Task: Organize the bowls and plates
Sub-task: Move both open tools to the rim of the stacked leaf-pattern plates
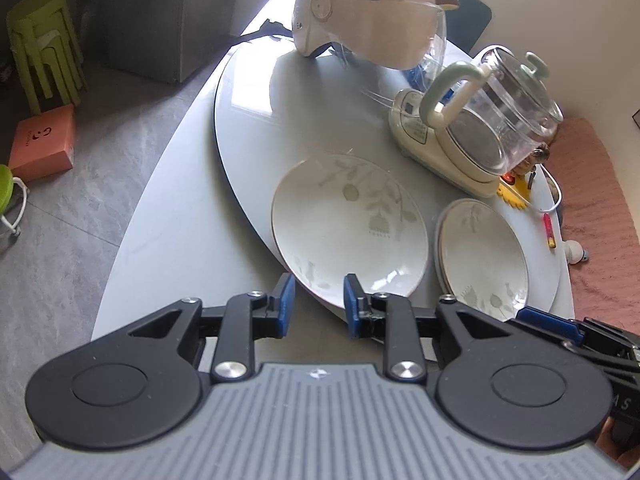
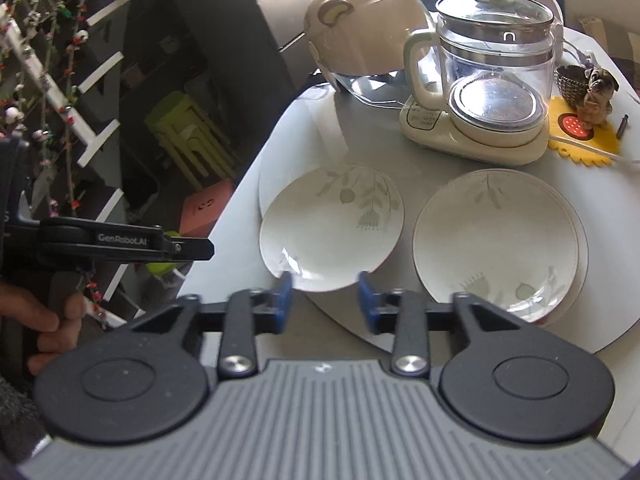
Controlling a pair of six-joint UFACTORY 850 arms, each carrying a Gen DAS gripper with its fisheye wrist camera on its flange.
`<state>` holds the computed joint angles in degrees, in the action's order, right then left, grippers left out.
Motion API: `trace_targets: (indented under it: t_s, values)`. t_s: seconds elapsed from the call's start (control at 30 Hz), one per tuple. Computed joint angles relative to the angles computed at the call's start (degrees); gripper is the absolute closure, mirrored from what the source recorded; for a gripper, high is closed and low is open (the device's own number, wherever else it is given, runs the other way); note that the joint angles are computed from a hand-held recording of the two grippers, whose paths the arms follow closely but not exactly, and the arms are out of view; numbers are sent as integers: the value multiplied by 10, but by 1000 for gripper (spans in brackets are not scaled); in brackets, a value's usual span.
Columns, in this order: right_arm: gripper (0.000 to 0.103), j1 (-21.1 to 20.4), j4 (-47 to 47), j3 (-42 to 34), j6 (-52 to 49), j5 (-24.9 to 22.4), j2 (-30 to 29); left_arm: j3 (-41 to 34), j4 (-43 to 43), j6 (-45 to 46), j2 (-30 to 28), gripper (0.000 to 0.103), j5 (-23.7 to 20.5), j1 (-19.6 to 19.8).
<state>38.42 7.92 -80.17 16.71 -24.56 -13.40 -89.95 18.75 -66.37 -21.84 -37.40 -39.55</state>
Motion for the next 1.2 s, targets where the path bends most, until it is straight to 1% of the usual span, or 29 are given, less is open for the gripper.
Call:
trace_targets:
  t_s: [0.03,0.1,0.2,0.33,0.43,0.53,0.63,0.73,0.9,1.0,1.1,1.2]
  values:
    - [54,3,-19,-6,25,0,-7,2,-14,22,-1,66,10,7]
    - [54,8,-54,-20,77,-8,-22,-2,-48,72,-9,52,23,22]
    - [54,9,-64,-38,129,-17,-44,-15,-97,147,-25,49,34,40]
    - [54,12,-95,-57,207,-25,-70,-42,-158,246,-54,48,35,64]
    - [54,13,-118,-69,266,-32,-85,-55,-211,316,-75,48,49,81]
    - [54,15,-136,-80,311,-41,-99,-85,-225,353,-106,49,35,90]
    - [55,13,-139,-91,337,-54,-116,-112,-274,404,-133,49,29,100]
    - [55,14,-151,-103,363,-63,-132,-136,-291,428,-154,49,12,106]
    - [55,14,-155,-123,398,-71,-157,-164,-284,444,-177,49,-12,114]
    - [55,16,-161,-135,415,-76,-169,-171,-286,456,-182,49,-12,121]
    - [55,16,-168,-152,425,-93,-183,-176,-301,464,-189,50,-8,129]
    - [55,12,-154,-159,430,-100,-190,-178,-329,489,-195,50,-2,136]
